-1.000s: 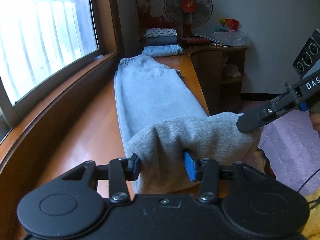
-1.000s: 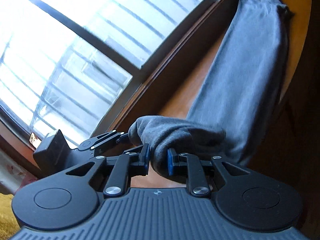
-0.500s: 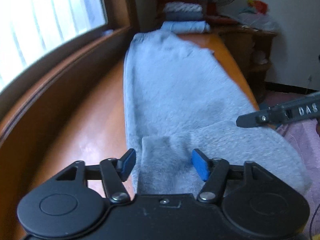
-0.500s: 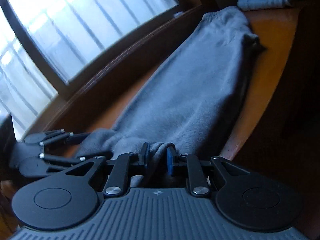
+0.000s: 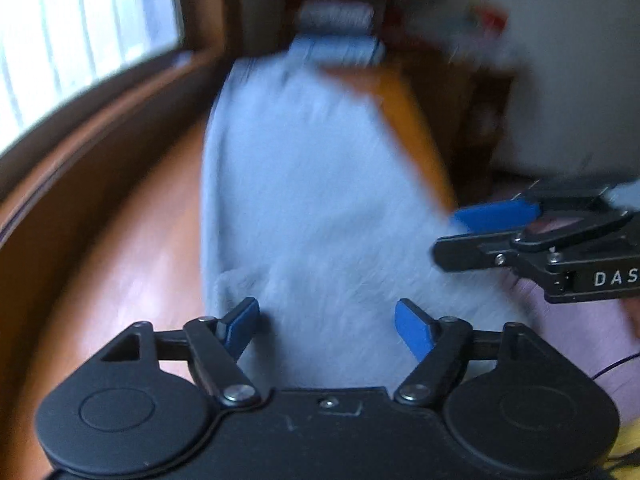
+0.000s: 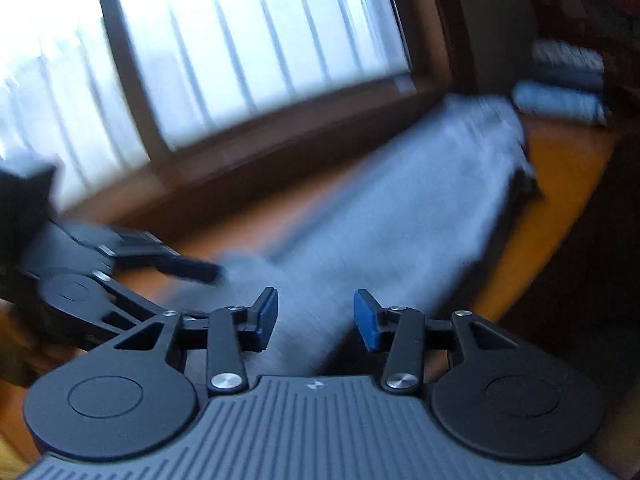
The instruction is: Fold clothes
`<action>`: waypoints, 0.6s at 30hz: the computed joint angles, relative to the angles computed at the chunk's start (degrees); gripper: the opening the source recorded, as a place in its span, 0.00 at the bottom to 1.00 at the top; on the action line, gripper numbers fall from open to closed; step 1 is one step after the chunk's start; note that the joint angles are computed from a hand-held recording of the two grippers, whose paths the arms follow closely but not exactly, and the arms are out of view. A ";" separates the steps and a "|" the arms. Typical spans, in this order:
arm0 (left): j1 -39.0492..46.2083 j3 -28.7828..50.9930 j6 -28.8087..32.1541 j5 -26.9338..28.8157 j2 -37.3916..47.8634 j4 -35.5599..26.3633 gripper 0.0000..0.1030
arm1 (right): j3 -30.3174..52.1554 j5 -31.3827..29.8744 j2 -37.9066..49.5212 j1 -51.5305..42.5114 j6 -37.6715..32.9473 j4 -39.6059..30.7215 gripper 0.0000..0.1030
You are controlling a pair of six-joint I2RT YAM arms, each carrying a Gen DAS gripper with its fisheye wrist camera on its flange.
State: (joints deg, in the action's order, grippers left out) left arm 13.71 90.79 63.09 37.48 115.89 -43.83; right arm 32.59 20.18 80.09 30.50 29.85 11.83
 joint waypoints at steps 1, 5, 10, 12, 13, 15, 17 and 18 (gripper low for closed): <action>0.02 0.16 -0.88 -0.24 0.53 0.37 0.83 | 2.84 0.22 3.82 -0.69 0.53 -3.31 0.47; 0.55 3.17 -4.55 -0.49 3.16 -1.47 0.90 | 1.35 0.62 6.37 -1.49 4.23 0.45 0.66; 2.74 2.91 -7.98 0.48 0.54 -2.02 0.89 | 0.88 6.68 1.37 2.07 5.65 -4.12 0.66; 4.09 -0.19 -8.98 0.21 -2.53 1.25 0.91 | 0.21 10.64 -1.09 4.28 7.82 -6.45 0.67; 4.78 -1.77 -9.18 -0.53 -3.92 2.93 0.92 | 0.23 12.06 -1.99 5.13 9.48 -8.10 0.67; 6.22 -4.54 -9.40 -1.80 -6.38 5.61 0.92 | 0.17 15.34 -3.66 7.31 13.58 -11.76 0.67; 7.86 -5.92 -9.05 -2.22 -7.76 5.59 0.93 | 0.17 18.49 -4.35 9.46 17.84 -14.73 0.67; 8.74 -6.61 -8.80 -2.32 -8.43 5.47 0.93 | -0.09 20.05 -4.83 11.01 20.31 -16.07 0.67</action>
State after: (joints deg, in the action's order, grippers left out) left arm 22.44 84.18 54.29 35.16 107.46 -38.37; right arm 32.50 40.23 75.26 41.51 50.16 -4.24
